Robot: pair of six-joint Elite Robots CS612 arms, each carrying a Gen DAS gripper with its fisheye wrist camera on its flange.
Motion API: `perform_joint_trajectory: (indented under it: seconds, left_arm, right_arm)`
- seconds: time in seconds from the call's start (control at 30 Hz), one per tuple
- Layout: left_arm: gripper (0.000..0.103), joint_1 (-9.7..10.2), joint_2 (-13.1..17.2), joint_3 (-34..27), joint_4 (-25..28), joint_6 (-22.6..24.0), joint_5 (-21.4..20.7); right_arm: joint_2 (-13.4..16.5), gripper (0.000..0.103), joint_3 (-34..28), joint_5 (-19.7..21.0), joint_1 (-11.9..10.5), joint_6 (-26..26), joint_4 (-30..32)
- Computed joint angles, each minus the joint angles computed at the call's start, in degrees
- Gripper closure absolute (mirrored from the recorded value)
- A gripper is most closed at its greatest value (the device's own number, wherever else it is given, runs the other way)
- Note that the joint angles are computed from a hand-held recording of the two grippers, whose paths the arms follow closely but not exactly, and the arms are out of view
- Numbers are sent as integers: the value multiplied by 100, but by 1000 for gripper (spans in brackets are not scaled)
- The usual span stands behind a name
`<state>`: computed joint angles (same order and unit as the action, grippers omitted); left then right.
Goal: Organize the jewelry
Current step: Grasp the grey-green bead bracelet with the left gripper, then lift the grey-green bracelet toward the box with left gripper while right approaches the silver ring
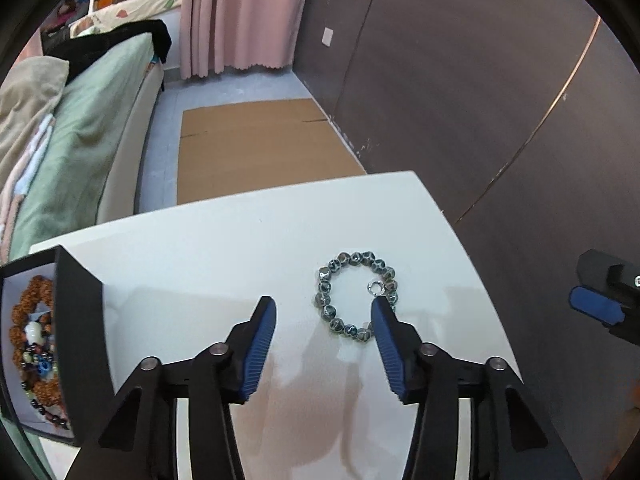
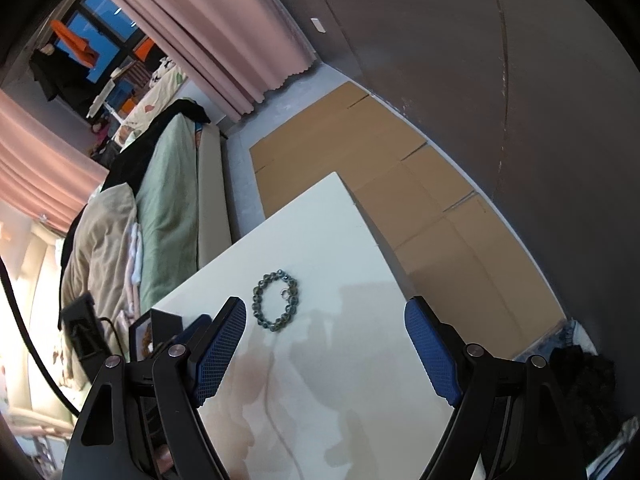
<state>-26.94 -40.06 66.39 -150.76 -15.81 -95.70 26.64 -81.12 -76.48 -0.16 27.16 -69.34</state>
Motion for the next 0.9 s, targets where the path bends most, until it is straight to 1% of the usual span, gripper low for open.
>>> perform_joint_trajectory:
  seconds: [0.1,0.23,0.3,0.4,0.57,0.6,0.63,0.67,0.7,0.73,0.9]
  left_arm:
    - [56,-1,74,-90,114,-27,7]
    - [58,-6,155,-210,244,-9,1]
    - [58,-5,173,-235,291,26,3]
    - [59,-8,200,-262,365,19,14]
    - [61,-98,204,-243,367,191,377]
    - [64,-111,200,-229,355,223,441]
    - [74,-137,186,-204,358,260,606]
    - [86,-142,182,-194,364,277,658]
    - [91,-141,175,-182,369,280,684]
    - [93,-133,171,-175,379,278,668]
    - [93,-46,134,-132,402,165,271]
  right_arm:
    - [-47,21,83,-219,30,-12,115]
    - [-107,21,199,-231,52,-142,173]
    - [-118,21,216,-293,63,-116,157]
    - [-147,21,265,-563,95,-51,147]
    - [-181,21,349,-627,121,-122,195]
    - [-184,21,355,-635,126,-155,202]
    - [-188,21,359,-634,133,-194,204]
    - [-190,21,364,-623,142,-244,195]
    - [-189,21,365,-616,143,-278,188]
    - [-191,21,369,-620,150,-313,184]
    - [-174,21,358,-617,153,-338,220]
